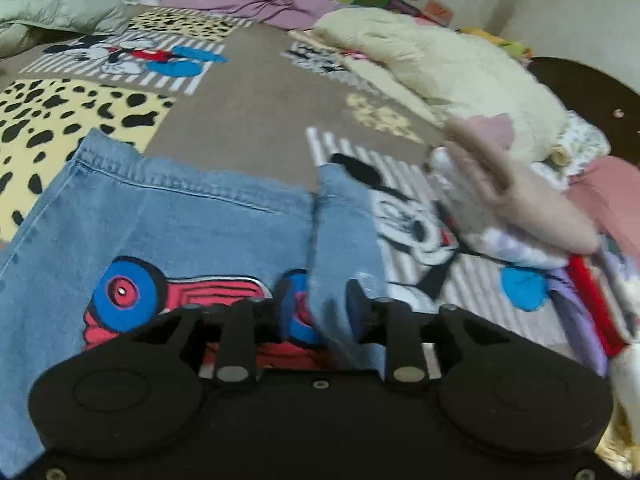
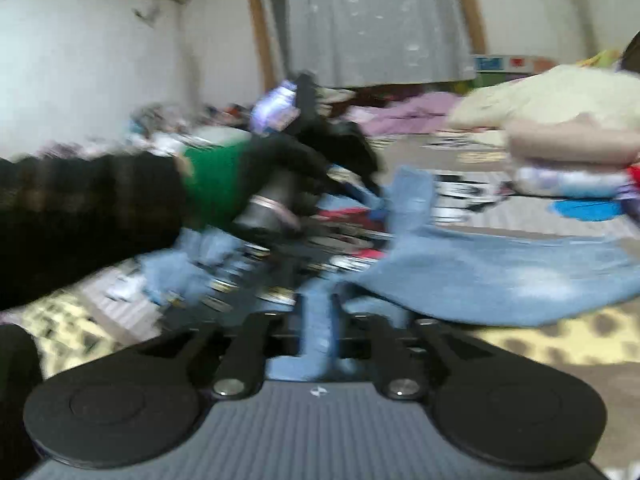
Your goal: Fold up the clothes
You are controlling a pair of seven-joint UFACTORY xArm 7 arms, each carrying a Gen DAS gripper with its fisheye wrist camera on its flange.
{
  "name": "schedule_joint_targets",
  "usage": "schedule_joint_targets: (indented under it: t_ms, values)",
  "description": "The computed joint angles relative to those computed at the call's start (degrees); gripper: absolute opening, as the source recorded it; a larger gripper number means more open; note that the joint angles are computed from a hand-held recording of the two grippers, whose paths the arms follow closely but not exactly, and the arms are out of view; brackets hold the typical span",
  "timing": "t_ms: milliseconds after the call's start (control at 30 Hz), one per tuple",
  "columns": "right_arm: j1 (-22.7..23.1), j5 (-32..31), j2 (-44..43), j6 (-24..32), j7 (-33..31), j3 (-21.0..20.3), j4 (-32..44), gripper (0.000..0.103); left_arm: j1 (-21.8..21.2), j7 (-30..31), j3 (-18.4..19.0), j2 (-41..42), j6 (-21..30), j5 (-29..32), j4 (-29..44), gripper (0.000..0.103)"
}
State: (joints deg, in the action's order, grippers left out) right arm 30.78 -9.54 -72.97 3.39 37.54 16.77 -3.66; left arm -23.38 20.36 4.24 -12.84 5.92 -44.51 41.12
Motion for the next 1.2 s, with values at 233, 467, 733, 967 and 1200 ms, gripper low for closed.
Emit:
schedule_joint_targets:
  t_ms: [233, 467, 733, 967, 1200]
  values:
    - [-10.52, -4.21, 7.09, -3.32, 6.03, 11.42, 3.54, 0.044, 6.46, -13.89, -7.52, -1.28, 6.93, 15.77, -1.12, 0.038]
    - [-16.4, -5.49, 10.51, -9.37, 6.5, 15.54, 4.35, 0.007, 4.6, -19.57, -6.54, -1.75, 6.27, 24.21, -2.44, 0.004]
    - [-18.01, -6.73, 12.62, -15.22, 1.18, 17.63, 5.39, 0.007, -8.3, 3.44, 7.79, -5.95, 1.09, 2.9, -6.88, 0.003]
    - [-19.21, -7.33, 21.53, -11.22, -4.61, 20.34, 10.37, 0.013, 9.64, -12.51, -10.14, -7.43, -1.76, 21.77, -10.48, 0.03]
    - [-14.49, -5.81, 20.85, -12.45, -7.54, 16.67, 9.2, 0.034, -13.91, 8.16, 2.33, -12.14, 13.36, 20.44, -2.59, 0.046]
